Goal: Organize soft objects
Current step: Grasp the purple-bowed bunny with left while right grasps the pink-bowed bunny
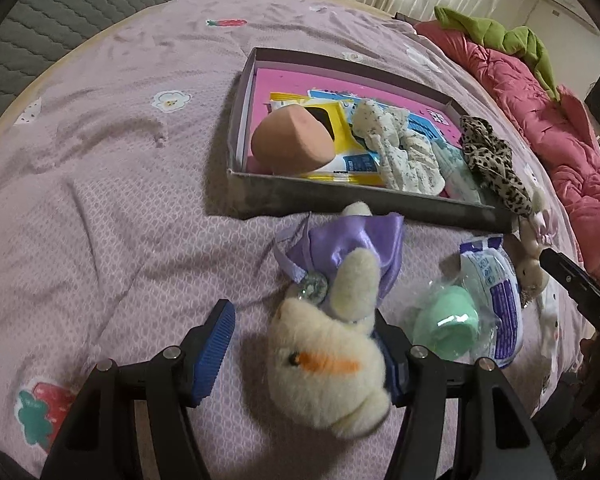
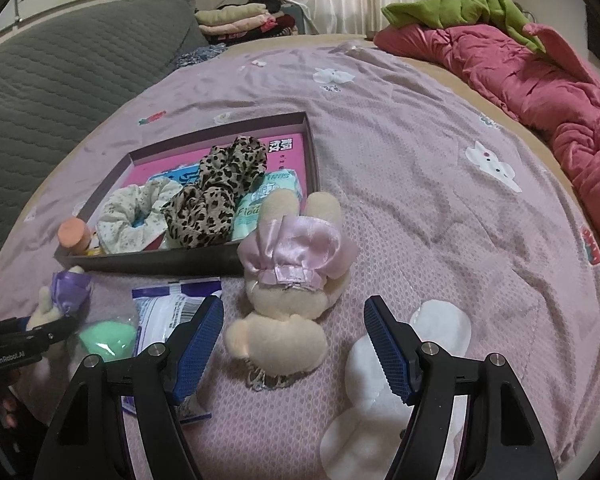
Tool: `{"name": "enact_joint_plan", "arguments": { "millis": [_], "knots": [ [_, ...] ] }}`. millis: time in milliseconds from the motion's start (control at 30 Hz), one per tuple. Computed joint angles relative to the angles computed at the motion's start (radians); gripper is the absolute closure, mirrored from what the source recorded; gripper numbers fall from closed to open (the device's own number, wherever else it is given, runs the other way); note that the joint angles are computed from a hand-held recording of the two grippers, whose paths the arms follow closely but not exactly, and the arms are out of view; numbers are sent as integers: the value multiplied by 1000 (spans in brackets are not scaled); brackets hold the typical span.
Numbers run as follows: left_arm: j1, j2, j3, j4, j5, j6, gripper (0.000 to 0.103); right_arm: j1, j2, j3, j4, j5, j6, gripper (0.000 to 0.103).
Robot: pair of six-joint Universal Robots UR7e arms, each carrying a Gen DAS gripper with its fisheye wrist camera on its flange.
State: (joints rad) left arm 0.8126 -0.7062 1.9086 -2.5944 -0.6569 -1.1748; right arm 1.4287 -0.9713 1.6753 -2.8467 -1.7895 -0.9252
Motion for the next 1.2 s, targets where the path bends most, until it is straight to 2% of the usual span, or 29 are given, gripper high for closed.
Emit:
{"name": "enact_joint_plan", "arguments": {
  "millis": [367, 500, 700, 1000, 1200],
  "knots": [
    [31, 12, -21, -62, 4, 64, 40, 7, 42, -32, 3, -9, 7, 29],
    [36, 16, -27, -63, 8, 73, 46, 7, 56, -40, -4, -16, 3, 29],
    [48, 23, -42, -80, 9, 104, 54, 7, 69, -45, -13, -15, -12, 45],
    [56, 18, -31, -134, 5, 141, 58, 8, 72, -43, -30, -16, -12, 55],
    [44, 11, -19, -161, 8, 149, 60, 9, 56, -37, -32, 6, -5, 57]
  ]
}}
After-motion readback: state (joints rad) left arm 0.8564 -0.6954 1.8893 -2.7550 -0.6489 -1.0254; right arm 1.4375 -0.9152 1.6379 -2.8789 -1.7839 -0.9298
